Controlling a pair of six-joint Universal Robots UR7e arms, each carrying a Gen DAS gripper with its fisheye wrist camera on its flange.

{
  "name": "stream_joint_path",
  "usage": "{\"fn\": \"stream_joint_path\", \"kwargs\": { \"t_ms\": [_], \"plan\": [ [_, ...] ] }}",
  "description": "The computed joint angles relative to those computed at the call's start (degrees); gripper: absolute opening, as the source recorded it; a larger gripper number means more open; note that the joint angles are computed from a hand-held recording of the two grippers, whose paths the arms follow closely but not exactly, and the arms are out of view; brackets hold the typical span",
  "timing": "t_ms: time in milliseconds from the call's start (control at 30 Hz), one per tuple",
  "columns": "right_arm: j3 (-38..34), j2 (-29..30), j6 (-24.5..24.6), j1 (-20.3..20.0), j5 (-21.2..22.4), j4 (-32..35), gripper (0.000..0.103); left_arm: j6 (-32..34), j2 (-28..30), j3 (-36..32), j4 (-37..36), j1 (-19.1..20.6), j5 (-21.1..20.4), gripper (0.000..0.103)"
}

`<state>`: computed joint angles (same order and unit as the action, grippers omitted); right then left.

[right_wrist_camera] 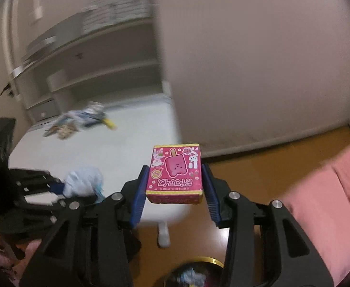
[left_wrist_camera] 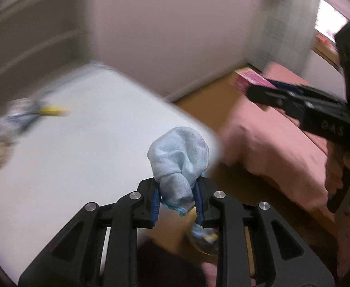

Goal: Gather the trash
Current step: 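Carry the pink box and blue cloth to the black bin and open both grippers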

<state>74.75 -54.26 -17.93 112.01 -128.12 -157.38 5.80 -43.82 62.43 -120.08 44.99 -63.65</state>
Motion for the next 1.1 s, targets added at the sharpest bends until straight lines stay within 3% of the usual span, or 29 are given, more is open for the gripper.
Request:
{"fn": "stream_joint_path", "kwargs": {
  "t_ms": [100,167,300,367,633,1000,1033,1067,1100],
  "plan": [
    [8.34,-5.86,3.24,-1.57,-4.10,-1.07,0.044,3.15,1.66,2.62,0.98,-1.60,-4.94,0.023],
    [12.45,-8.90,7.72,-3.68,-4.79,2.27,0.044,2.83,3.00,4.53,1.87,-1.88,-7.14,0.023],
    [17.91,-11.57,21.39,-12.63,2.59,15.53,0.043,-2.55,6.61,8.23,5.03,0.27,-10.10,0.023],
    [19.13,-10.60,23.98,-15.55,3.47,20.21,0.043,-5.59,7.64,9.17,7.32,1.71,-11.74,0.023],
    [19.25,-9.51,24.95,-17.66,5.50,23.81,0.043,-6.02,9.77,7.57,9.48,2.96,-9.88,0.023],
    [18.10,-8.93,26.69,-17.42,5.19,25.66,0.043,-6.37,9.99,7.63,10.59,3.08,-12.01,0.023],
    [18.13,-8.97,26.94,-17.33,5.01,25.78,0.043,-6.27,10.04,7.47,10.88,3.18,-12.76,0.025],
    [18.15,-9.12,26.84,-17.38,4.95,25.85,0.044,-6.07,10.07,7.51,10.89,3.19,-13.09,0.033],
    [18.17,-9.17,27.12,-17.19,4.56,25.93,0.047,-5.53,10.04,7.72,10.80,3.09,-13.34,0.061]
  ]
}}
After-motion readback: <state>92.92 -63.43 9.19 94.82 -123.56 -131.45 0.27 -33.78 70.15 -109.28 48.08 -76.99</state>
